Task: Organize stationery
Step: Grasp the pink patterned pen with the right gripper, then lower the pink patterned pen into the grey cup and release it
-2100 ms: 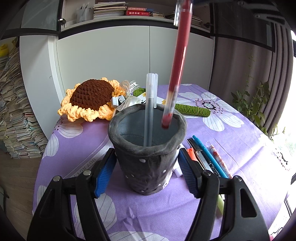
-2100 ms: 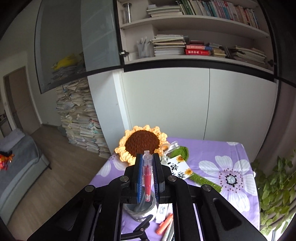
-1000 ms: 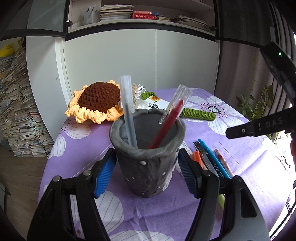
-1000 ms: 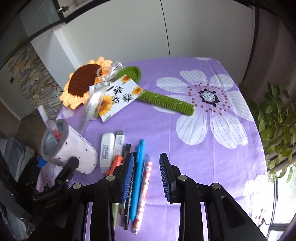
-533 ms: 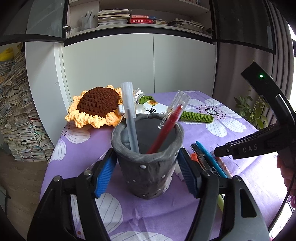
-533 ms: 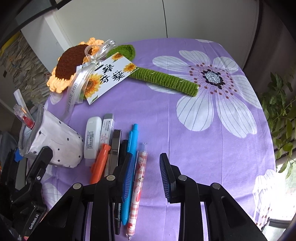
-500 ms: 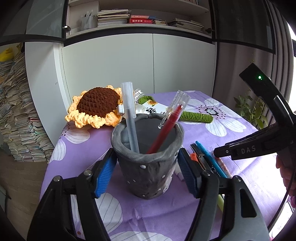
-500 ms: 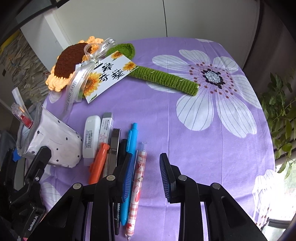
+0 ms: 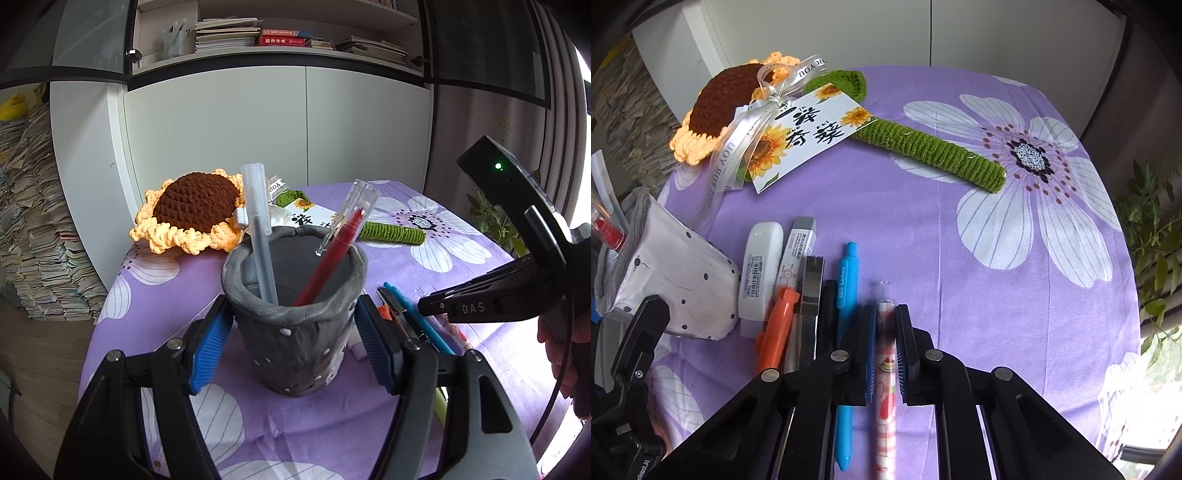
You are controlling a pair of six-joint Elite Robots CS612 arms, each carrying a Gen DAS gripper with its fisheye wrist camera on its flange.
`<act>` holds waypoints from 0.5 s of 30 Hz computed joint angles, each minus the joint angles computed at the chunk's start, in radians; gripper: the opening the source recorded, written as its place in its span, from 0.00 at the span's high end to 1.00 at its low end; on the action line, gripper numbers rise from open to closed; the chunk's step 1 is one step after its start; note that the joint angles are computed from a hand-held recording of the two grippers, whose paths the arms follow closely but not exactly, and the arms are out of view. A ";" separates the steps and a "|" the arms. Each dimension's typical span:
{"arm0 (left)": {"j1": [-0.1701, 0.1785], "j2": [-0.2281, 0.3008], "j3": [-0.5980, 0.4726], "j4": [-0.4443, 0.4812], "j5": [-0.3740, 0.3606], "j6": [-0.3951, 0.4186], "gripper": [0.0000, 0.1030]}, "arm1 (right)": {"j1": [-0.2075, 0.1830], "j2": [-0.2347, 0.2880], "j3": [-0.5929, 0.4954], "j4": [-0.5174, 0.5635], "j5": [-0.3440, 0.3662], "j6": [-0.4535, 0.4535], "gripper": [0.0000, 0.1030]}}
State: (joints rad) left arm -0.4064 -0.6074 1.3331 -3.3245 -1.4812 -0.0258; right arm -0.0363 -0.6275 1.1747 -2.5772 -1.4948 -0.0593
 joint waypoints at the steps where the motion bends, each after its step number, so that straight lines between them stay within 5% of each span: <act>1: 0.000 0.000 0.000 0.000 0.000 0.000 0.35 | -0.003 -0.004 0.006 -0.007 0.014 0.005 0.89; 15: -0.001 0.000 0.001 -0.002 0.003 0.001 0.35 | -0.020 -0.140 0.209 -0.352 0.133 0.030 0.89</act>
State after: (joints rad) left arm -0.4077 -0.6073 1.3343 -3.3264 -1.4786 -0.0250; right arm -0.0564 -0.7675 1.3837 -2.9295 -1.3614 -0.0289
